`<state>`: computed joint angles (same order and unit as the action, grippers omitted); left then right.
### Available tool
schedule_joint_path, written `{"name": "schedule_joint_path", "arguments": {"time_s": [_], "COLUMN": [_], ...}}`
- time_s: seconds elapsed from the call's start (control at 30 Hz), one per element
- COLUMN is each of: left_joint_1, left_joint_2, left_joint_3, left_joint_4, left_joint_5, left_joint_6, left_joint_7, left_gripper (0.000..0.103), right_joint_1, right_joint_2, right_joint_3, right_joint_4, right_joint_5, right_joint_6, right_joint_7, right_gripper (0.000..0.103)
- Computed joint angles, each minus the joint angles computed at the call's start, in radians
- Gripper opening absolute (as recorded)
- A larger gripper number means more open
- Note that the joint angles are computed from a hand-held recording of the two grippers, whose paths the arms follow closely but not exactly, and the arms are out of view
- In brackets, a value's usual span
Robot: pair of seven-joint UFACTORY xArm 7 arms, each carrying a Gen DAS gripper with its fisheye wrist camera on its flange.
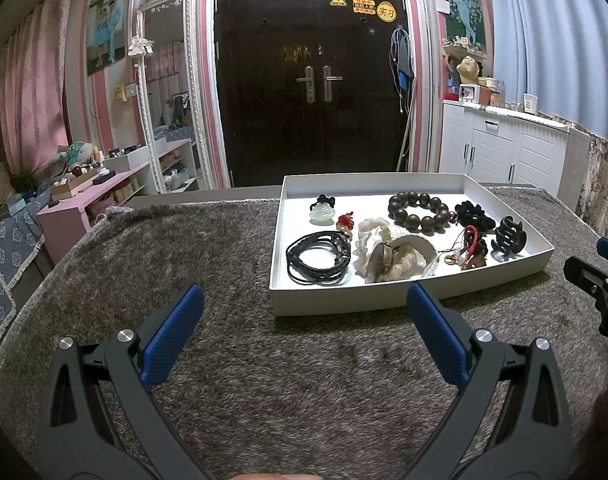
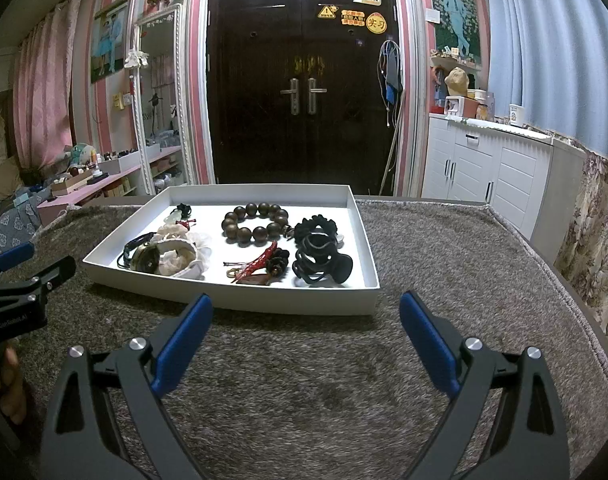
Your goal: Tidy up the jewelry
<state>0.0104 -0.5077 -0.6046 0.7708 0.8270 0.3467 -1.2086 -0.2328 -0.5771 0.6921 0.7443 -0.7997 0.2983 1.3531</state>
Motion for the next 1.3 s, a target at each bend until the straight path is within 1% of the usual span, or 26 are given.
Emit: {"name": "schedule_joint_path", "arguments": {"time_s": [1.3], "left_joint_1": [-0.004], "left_joint_2": [0.003], "left_joint_3": [0.006], "left_joint_4": [0.000], "left_joint_5": [0.007], "left_joint_6": [-0.002], "left_joint_7": [-0.007], "left_gripper": [0.100], "right_joint_1": [0.041], "right_joint_2": [0.017], "right_joint_3": [-0.030], "right_joint_4": [0.005], "right_joint_5": [-0.046], "right_joint_6": [0.022], "right_joint_7": [0.030], "right_gripper": [0.095]}}
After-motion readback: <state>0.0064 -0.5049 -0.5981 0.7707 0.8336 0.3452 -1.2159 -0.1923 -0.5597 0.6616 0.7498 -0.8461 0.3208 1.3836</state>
